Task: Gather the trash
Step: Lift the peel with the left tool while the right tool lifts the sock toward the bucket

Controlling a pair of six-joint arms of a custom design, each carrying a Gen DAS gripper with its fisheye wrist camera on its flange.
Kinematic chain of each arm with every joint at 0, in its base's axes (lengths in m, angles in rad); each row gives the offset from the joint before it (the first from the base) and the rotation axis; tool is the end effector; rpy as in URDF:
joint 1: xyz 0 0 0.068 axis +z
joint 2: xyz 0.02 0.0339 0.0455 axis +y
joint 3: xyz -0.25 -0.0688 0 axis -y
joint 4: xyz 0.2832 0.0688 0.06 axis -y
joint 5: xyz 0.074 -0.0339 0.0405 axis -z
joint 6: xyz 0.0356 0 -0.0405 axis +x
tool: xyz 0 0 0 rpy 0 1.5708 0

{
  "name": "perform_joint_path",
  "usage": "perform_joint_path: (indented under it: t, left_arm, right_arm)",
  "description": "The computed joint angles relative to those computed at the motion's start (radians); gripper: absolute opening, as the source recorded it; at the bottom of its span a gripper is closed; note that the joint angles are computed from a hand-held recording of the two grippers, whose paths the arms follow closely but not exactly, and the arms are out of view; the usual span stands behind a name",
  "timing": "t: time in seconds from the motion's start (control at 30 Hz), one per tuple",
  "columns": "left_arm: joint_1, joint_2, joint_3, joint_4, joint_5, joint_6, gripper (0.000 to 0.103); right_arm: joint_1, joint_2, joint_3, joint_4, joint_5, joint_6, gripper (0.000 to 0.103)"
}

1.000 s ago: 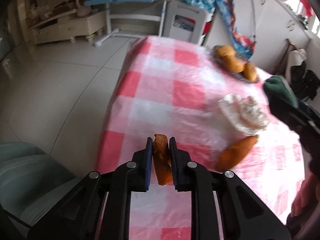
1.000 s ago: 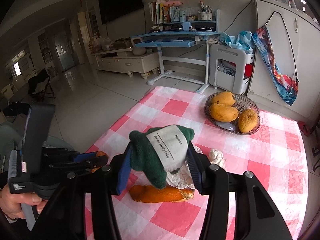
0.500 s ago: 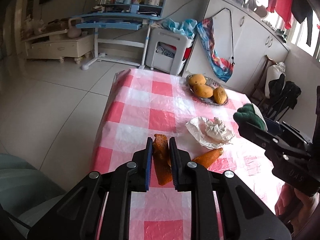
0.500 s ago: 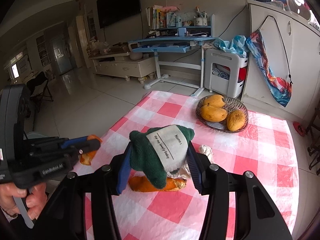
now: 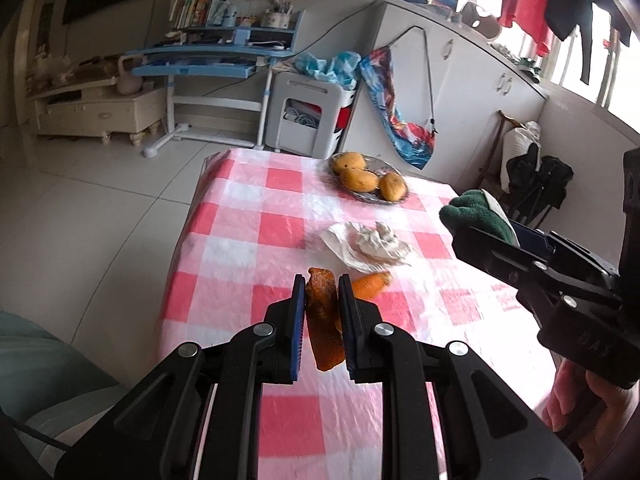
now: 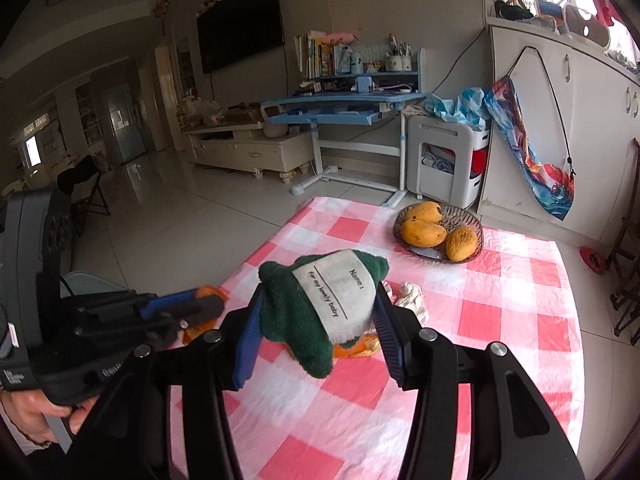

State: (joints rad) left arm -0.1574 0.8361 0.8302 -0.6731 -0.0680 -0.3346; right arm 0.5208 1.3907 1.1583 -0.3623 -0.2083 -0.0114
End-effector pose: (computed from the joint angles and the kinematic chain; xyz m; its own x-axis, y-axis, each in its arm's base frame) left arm 0.2188 -0.0323 0.2886 -0.6201 -0.2333 -0.7491 -0.1053 0.9709 -0.2152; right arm 0.3041 0.1829 0.2916 -0.4787 -0.2875 -0.8296 -0.6409 0.7602 0.1064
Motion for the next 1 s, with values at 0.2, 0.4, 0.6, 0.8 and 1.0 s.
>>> perform_joint_path:
  t: [0.2,0.4,0.6,0.8,1.0]
  left_arm:
    - [-0.096,-0.113,-0.044,-0.049,-0.062,-0.037,0.016]
    - [-0.209,-0.2,-0.083,-0.102,-0.127,-0.096,0.016]
    - [-0.311,-0.276,-0.113,-0.167,-0.192,-0.171,0.016]
    - [-0.41,-0.332,-0.135,-0.233,-0.25,-0.24,0.016]
    - [-0.487,-0.37,-0.153,-0.281,-0.297,-0.292,0.016]
  right_arm:
    - [0.007,-0.201,-0.177,-0.013,0.016,0.063,0.05]
    - [-0.001,-0.374,-0.306,-0.059,0.023,0.119,0.05]
    - [-0.004,-0.477,-0.374,-0.1,0.023,0.152,0.051]
    - [0.02,-0.572,-0.437,-0.146,0.028,0.176,0.051]
    - [0.068,-0.638,-0.484,-0.194,0.044,0.209,0.051]
